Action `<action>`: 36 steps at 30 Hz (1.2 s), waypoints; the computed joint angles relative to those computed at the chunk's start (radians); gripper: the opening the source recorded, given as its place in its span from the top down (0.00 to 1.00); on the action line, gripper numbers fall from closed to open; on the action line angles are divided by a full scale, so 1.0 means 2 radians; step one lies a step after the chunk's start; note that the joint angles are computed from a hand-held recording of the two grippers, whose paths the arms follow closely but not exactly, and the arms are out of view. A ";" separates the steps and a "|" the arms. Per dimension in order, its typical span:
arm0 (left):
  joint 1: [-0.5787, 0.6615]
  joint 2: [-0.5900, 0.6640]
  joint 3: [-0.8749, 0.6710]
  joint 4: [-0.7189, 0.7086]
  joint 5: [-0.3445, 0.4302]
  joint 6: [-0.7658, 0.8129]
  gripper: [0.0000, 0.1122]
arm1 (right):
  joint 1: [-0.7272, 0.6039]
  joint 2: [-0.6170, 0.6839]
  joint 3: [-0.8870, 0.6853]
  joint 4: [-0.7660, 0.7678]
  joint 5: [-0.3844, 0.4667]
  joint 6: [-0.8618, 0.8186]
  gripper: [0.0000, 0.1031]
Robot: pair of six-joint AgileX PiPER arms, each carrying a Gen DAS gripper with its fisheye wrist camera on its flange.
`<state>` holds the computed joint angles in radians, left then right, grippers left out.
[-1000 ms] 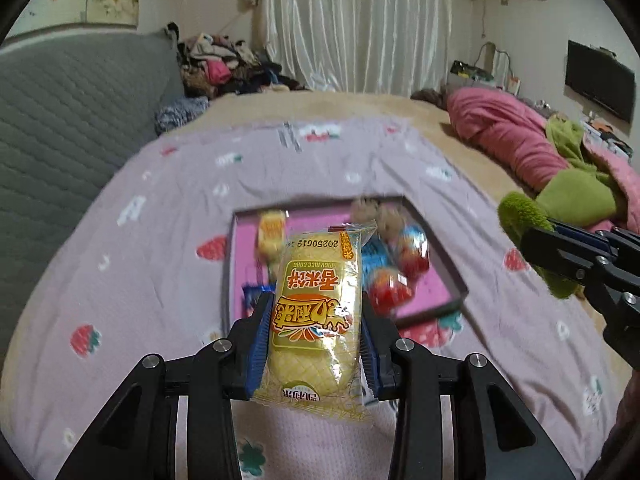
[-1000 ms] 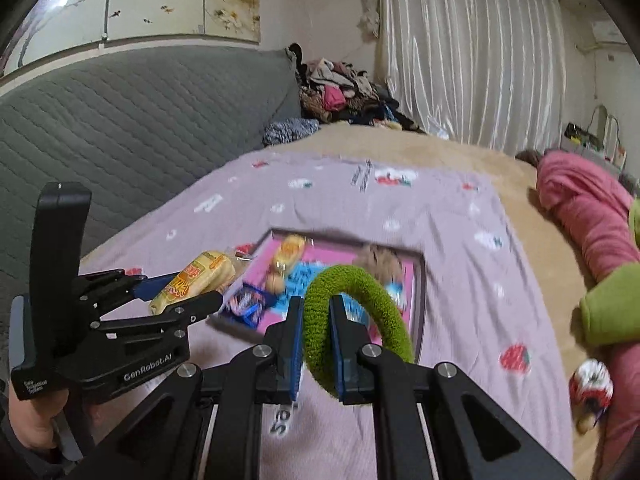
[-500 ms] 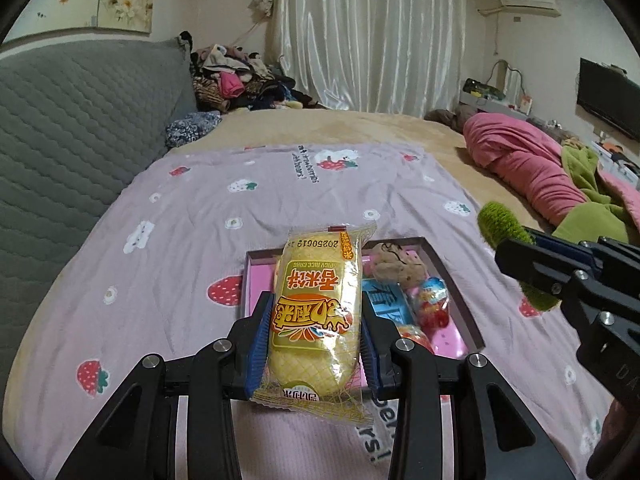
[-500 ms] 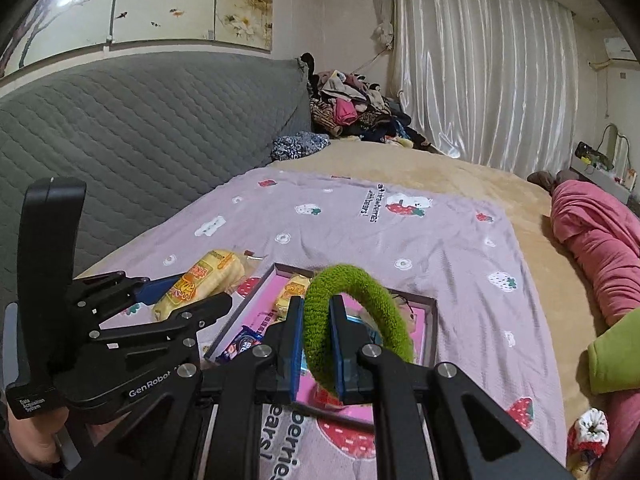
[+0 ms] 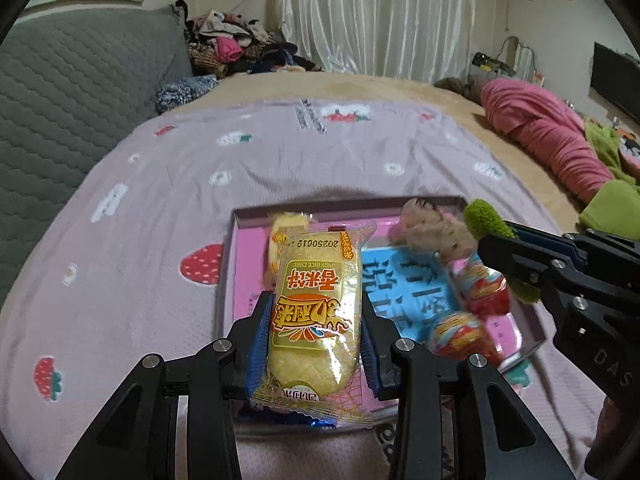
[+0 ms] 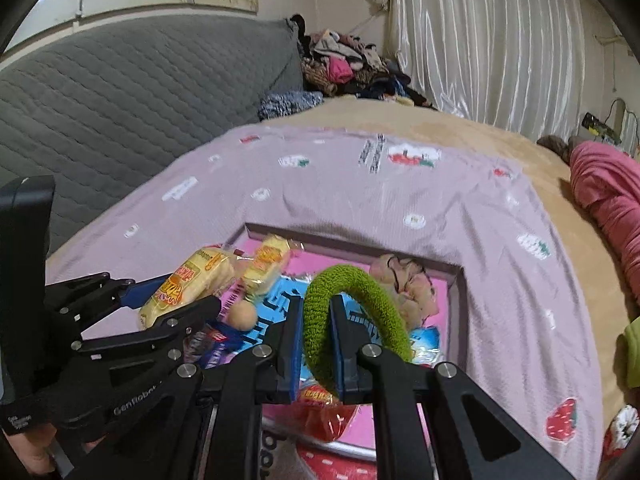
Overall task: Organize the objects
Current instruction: 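Carry the yellow cake packet and green ring over the tray with both tools, then open both tools to drop the cake packet and green ring onto the book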
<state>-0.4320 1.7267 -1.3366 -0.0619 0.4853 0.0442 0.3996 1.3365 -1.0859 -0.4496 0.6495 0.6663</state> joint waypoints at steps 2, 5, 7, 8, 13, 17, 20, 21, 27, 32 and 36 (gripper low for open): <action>-0.004 0.016 0.000 0.009 -0.009 -0.009 0.64 | -0.010 0.014 0.008 0.005 -0.017 -0.002 0.88; -0.013 0.038 -0.003 0.029 -0.021 -0.028 0.64 | -0.025 0.037 0.014 0.022 -0.042 -0.018 0.88; -0.013 0.052 -0.011 0.019 -0.020 -0.019 0.64 | -0.031 0.054 0.014 0.022 -0.050 -0.020 0.88; -0.014 0.058 -0.013 0.019 -0.022 -0.019 0.64 | -0.034 0.061 0.015 0.025 -0.053 -0.023 0.88; -0.021 0.079 -0.017 0.032 -0.027 -0.028 0.64 | -0.048 0.098 0.012 0.044 -0.060 -0.039 0.87; -0.024 0.077 -0.009 0.041 -0.040 -0.039 0.64 | -0.060 0.111 0.018 0.058 -0.074 -0.049 0.87; -0.025 0.076 -0.006 0.041 -0.045 -0.041 0.64 | -0.062 0.120 0.016 0.064 -0.074 -0.053 0.87; -0.025 0.076 -0.006 0.041 -0.047 -0.040 0.64 | -0.061 0.123 0.015 0.062 -0.074 -0.052 0.86; -0.032 0.081 -0.014 0.028 -0.050 -0.028 0.64 | -0.068 0.106 0.027 0.054 -0.076 -0.036 0.75; -0.035 0.083 -0.019 0.041 -0.045 -0.039 0.63 | -0.082 0.082 0.037 0.068 -0.079 -0.046 0.64; -0.035 0.086 -0.019 0.059 -0.044 -0.058 0.55 | -0.078 0.065 0.043 0.059 -0.072 -0.042 0.52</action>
